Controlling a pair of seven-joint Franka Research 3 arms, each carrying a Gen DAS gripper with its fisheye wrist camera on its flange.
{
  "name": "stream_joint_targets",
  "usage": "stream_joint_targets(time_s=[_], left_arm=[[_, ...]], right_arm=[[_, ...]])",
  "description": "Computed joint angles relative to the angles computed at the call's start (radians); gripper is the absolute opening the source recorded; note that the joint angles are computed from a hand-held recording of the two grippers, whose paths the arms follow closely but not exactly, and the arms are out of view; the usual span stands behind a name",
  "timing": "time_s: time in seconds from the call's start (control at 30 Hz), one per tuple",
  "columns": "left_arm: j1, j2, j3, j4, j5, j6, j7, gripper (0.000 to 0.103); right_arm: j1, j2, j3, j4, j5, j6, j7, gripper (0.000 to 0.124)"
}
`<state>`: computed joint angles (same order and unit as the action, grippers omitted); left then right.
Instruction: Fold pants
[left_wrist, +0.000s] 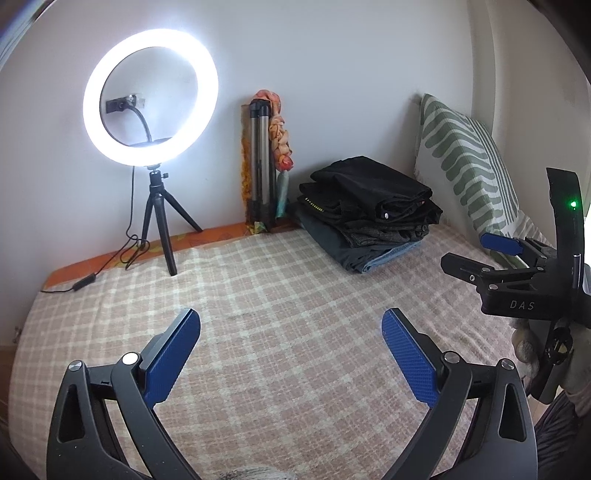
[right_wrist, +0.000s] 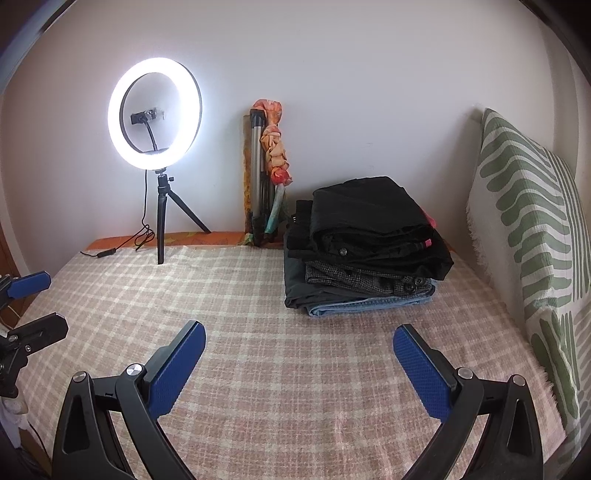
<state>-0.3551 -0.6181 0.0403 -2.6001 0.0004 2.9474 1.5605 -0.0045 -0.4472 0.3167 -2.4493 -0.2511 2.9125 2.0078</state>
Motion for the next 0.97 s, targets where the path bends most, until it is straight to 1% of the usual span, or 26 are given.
stream_joint_targets(time_s=[0.17, 0.37, 0.53, 0.77, 0.83, 0.87, 0.97], left_arm=[[-0.001, 0.0, 0.003, 0.002, -0.005, -0.012, 0.004, 0.099], [0.015, 0.001, -0.011, 0.002, 0.001, -0.014, -0.002, 0.099], [0.009, 0.003, -0.006, 0.005, -0.004, -0.026, 0.003, 0.099], [0.041, -0.001, -0.034, -0.009, 0.022, 0.0, -0.012, 0.099], [0.036, -0.003, -0.027, -0.019, 0.029, 0.023, -0.01, 0.099], [0.043, -0.002, -0.031, -0.017, 0.035, 0.021, -0.016, 0.099], [0.036, 0.008, -0.017, -0.004, 0.031, -0.002, -0.02, 0.099]], right_arm=[[-0.001, 0.001, 0.004, 0.002, -0.009, -0.004, 0.001, 0.103], [0.006, 0.007, -0.001, 0.005, -0.01, -0.006, -0.002, 0.103], [0.011, 0.006, -0.004, 0.004, -0.008, -0.004, -0.004, 0.103], [0.025, 0.007, -0.013, 0.005, 0.001, -0.011, -0.015, 0.103], [0.025, 0.006, -0.012, 0.004, 0.001, -0.012, -0.016, 0.103], [0.025, 0.006, -0.012, 0.004, 0.002, -0.012, -0.017, 0.103], [0.026, 0.007, -0.013, 0.004, 0.004, -0.012, -0.017, 0.103]])
